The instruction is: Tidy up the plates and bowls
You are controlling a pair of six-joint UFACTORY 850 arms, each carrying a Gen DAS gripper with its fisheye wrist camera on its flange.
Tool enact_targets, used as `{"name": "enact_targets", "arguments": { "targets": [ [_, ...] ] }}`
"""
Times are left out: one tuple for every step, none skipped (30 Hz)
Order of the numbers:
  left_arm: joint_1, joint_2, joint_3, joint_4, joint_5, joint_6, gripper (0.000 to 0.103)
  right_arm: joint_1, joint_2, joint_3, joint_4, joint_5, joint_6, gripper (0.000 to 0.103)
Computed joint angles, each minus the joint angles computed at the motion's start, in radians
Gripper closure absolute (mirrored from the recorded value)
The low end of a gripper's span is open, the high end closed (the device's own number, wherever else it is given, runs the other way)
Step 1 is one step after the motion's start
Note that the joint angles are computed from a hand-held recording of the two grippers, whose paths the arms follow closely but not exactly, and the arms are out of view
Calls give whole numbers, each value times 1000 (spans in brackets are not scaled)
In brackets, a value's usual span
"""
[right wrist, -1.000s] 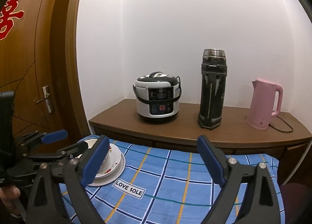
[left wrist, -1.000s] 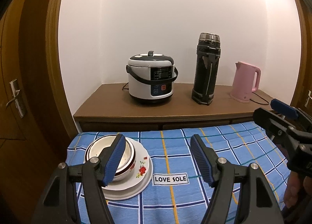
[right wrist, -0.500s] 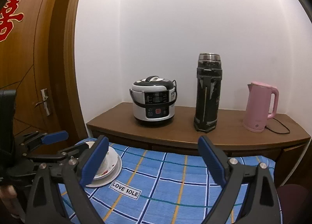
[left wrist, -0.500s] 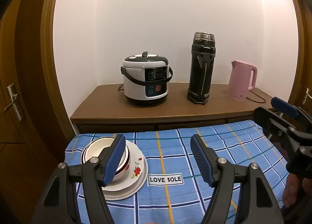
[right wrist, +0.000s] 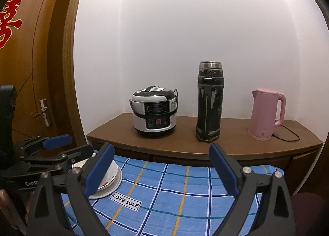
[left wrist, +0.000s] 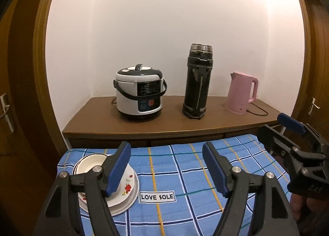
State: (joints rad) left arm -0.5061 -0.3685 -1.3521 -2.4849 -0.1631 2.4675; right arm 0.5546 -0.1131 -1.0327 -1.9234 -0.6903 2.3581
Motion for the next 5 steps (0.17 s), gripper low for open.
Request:
{"name": "enact_targets", "arguments": {
  "targets": [
    [-5,2,3,-28,0,33,28,1,3,4,0,-3,2,6],
    [-10,4,7,-96,0,108,28,1,6,8,-1,-4,5,6],
    [-13,4,9,-130,0,145,28,1,9,13,-1,-5,8,6],
    [-16,5,10,-127,1,146,28,1,12,17,-1,-8,10,6],
    [-18,6,10,-102,2,125,28,1,12,17,-1,-8,10,6]
  ]
}}
